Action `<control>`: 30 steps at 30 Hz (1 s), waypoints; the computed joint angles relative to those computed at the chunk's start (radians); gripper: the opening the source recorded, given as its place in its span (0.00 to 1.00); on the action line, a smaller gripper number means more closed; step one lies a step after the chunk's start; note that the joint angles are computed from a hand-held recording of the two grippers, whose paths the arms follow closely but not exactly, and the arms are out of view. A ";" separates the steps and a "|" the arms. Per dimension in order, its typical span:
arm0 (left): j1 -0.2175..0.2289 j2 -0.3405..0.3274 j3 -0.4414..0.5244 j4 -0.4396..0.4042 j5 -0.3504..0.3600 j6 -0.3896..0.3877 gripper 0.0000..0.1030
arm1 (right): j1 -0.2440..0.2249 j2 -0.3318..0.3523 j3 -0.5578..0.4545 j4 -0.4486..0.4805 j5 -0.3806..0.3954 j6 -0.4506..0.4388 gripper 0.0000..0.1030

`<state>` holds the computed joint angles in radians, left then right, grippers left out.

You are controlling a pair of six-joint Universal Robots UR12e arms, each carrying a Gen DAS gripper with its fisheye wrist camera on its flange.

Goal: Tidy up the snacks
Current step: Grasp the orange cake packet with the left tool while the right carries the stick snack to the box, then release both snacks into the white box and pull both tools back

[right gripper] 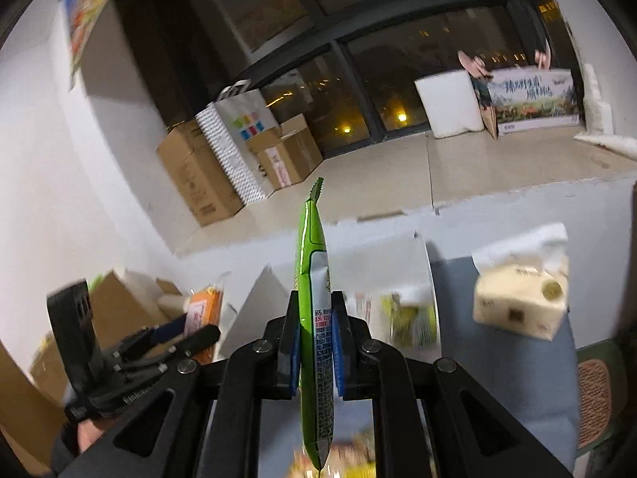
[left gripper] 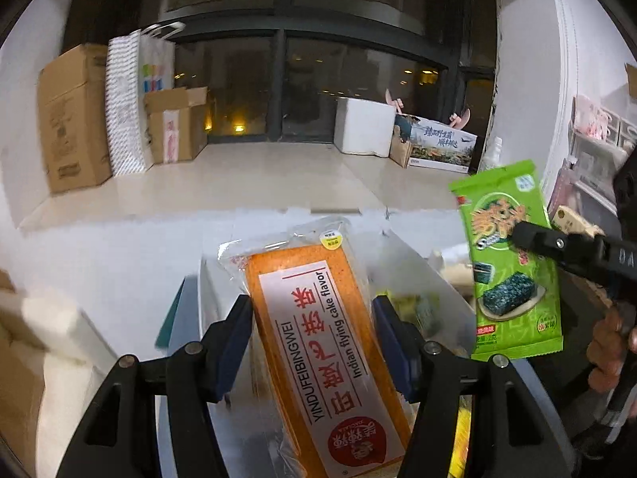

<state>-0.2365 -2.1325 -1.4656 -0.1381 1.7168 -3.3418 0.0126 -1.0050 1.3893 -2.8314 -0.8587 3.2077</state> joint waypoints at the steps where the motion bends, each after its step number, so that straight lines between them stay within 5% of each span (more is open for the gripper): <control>1: 0.007 -0.019 0.034 -0.015 -0.001 0.013 0.64 | 0.004 0.020 -0.036 0.019 -0.004 0.013 0.13; 4: 0.021 -0.060 0.105 -0.066 0.004 0.007 0.71 | 0.018 0.077 -0.142 0.112 -0.022 0.008 0.13; 6: 0.035 -0.085 0.158 -0.174 0.009 -0.033 1.00 | 0.025 0.106 -0.197 0.201 -0.016 -0.009 0.22; 8: 0.043 -0.098 0.180 -0.229 0.012 -0.065 1.00 | 0.040 0.122 -0.226 0.248 -0.102 0.000 1.00; 10: 0.051 -0.093 0.159 -0.212 -0.009 -0.073 1.00 | 0.046 0.125 -0.214 0.174 -0.167 0.038 1.00; 21: 0.036 -0.013 0.037 -0.114 0.006 -0.055 1.00 | 0.028 0.069 -0.098 0.060 -0.151 0.032 1.00; 30: -0.020 0.111 -0.174 0.067 -0.011 -0.047 1.00 | 0.007 -0.077 0.137 -0.100 -0.158 -0.124 1.00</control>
<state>-0.2567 -2.0211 -1.6393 -0.0709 1.7058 -3.3892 0.0197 -1.0817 1.5260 -2.9312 -1.0171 3.0841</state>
